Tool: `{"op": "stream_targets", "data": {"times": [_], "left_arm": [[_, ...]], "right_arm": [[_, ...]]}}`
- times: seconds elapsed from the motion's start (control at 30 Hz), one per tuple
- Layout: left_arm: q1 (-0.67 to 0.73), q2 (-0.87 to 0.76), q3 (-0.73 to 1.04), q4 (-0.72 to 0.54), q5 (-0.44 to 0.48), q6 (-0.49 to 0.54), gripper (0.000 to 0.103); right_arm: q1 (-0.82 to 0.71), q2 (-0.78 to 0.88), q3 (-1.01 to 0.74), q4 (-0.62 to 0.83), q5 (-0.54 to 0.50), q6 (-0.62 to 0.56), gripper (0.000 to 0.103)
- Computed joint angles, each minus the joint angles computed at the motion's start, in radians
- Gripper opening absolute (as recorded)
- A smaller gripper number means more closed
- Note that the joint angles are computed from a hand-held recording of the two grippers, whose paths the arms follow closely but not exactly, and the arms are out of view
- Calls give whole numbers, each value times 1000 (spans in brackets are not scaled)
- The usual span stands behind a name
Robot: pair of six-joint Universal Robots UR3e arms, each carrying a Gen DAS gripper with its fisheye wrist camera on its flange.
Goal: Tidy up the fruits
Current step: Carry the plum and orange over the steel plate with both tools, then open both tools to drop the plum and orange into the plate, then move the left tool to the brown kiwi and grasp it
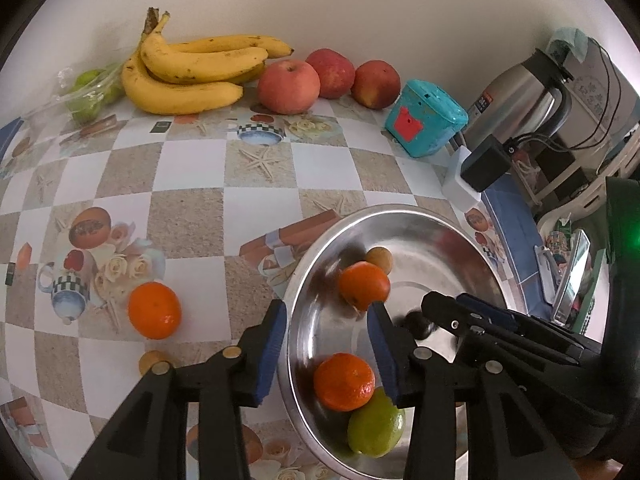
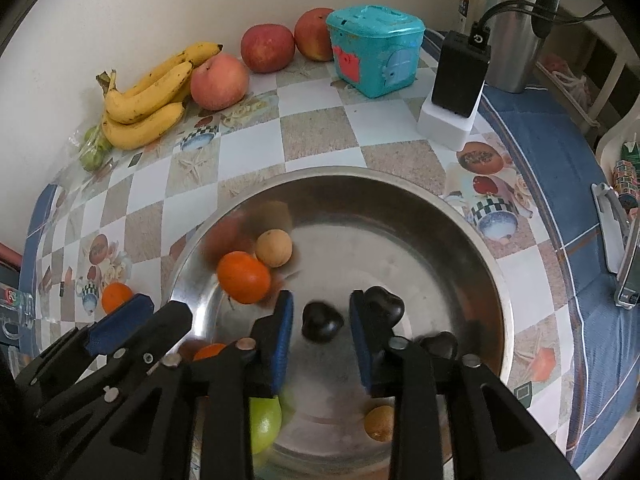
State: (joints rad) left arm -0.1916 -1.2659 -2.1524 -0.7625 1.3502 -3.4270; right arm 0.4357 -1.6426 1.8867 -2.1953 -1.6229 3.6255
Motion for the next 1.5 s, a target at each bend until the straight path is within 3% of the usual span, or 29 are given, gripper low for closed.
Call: {"op": "stream_targets", "data": {"times": [0.3, 0.6, 0.73, 0.9, 0.93, 1.03, 1.23, 1.4, 1.5], "left_arm": [[55, 78, 31, -120, 2, 11, 57], [155, 211, 30, -294, 101, 29, 71], [230, 292, 7, -374, 92, 56, 75], [290, 367, -11, -445, 104, 79, 85], [301, 384, -15, -457, 105, 82, 89], [331, 431, -35, -479, 109, 88, 103], [419, 533, -69, -560, 107, 115, 103], [507, 621, -78, -651, 86, 162, 103], [560, 659, -77, -698, 68, 194, 103]], "right_arm": [[36, -13, -53, 40, -45, 1, 38], [99, -4, -104, 93, -78, 25, 38], [137, 14, -122, 107, -94, 42, 50], [177, 27, -132, 114, -114, 58, 50], [183, 25, -130, 116, -118, 62, 52], [202, 27, -127, 114, -131, 74, 70], [220, 30, -121, 114, -144, 84, 85], [227, 28, -113, 101, -153, 90, 88], [232, 33, -115, 92, -162, 92, 96]]}}
